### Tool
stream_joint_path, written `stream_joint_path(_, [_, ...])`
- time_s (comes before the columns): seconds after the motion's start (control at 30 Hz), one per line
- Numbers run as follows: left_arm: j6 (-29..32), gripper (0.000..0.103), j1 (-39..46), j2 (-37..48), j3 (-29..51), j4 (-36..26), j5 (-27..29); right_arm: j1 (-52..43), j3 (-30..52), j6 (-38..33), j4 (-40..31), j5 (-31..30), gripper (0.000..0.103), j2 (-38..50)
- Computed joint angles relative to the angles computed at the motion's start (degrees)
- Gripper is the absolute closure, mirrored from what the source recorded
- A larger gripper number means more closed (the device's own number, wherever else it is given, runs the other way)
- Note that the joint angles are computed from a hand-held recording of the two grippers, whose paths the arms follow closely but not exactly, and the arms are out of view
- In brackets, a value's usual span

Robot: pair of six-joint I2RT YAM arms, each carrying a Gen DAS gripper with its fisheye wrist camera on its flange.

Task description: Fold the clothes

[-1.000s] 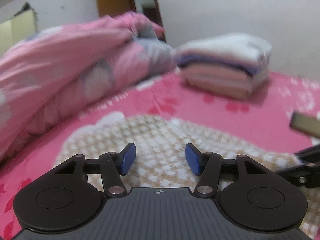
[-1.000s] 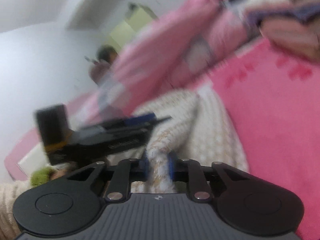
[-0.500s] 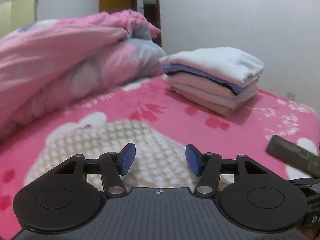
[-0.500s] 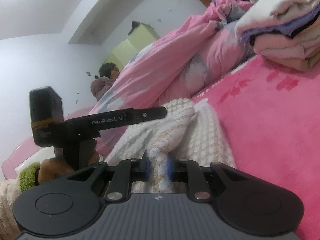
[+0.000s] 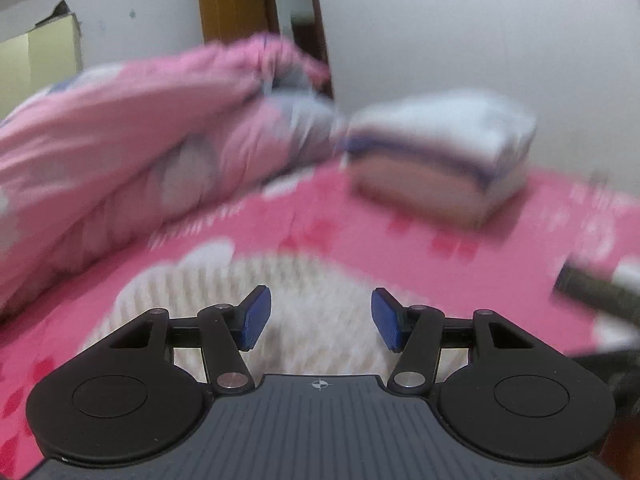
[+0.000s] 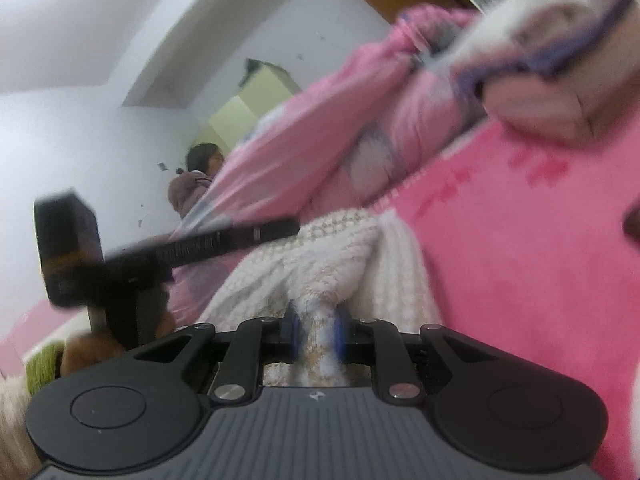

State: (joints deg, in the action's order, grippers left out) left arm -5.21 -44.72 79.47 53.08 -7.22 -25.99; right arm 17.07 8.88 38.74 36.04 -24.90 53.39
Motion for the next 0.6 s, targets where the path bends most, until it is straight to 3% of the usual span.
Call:
stream_joint_path(0.23, [1.46, 0.048, -1.27, 3.29, 0.31, 3.46, -0.62, 2.67, 0.30, -1.70, -3.07, 4.64, 0.086, -1.54])
stream_joint_path(0.43, [2.01, 0.048, -0.76, 5.07, 0.26, 4.63, -0.51, -0.62, 1.05, 0.74, -3.25, -0.15, 0.081, 0.51])
stream_joint_path(0.5, [1.56, 0.047, -0.14, 4.97, 0.30, 4.35, 0.26, -0.29, 0.17, 0.04, -5.72, 1.84, 0.079, -4.21])
stream_joint_path(0.6, [1.05, 0.047, 0.80, 4.79, 0.42, 3.95, 1.77, -1.16, -2.44, -0.55, -13.34, 4.11, 0.077, -17.90])
